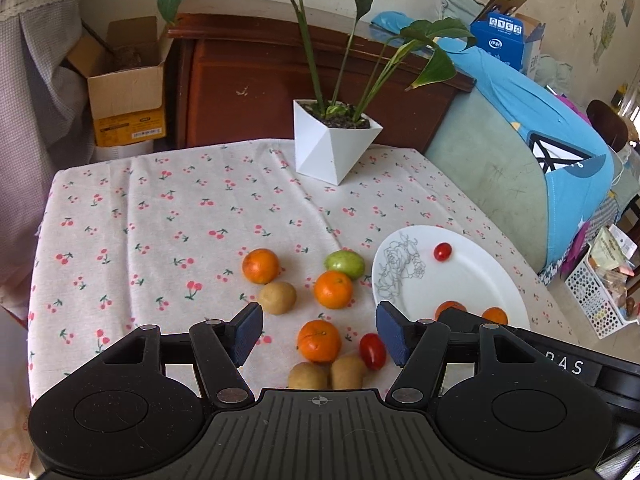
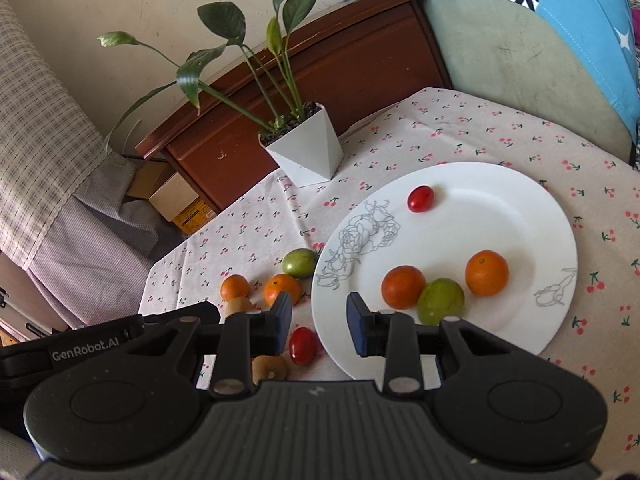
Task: Organize fruits
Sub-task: 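Grasp a brown kiwi-like fruit with the right tool while the left tool grasps another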
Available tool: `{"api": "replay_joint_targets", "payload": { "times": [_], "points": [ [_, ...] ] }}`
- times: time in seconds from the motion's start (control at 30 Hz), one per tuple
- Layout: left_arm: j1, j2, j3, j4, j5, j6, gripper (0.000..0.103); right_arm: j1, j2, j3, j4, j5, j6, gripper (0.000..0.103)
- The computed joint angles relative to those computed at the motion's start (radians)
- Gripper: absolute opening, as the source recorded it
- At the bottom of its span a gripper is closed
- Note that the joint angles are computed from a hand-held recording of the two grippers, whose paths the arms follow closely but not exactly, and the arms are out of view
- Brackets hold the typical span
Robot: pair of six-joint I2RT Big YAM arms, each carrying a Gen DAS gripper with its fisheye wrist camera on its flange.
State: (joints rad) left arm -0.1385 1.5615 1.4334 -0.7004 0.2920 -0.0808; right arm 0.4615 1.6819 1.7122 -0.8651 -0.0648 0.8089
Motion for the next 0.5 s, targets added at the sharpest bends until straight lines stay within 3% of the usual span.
{"api": "replay_joint_targets", "payload": {
  "times": [0.23, 0.5],
  "points": [
    [0.021, -0.031, -0.057, -0.009, -0.014, 0.014, 0.062, 0.028, 0.012, 0.001, -0.007, -0.050, -0.014, 0.032],
    [0.024, -0.074, -0.143, 0.029, -0.074, 0.072, 0.063, 0.050, 0.028, 0.003, -0.004, -0.098, -0.030, 0.032]
  ]
}}
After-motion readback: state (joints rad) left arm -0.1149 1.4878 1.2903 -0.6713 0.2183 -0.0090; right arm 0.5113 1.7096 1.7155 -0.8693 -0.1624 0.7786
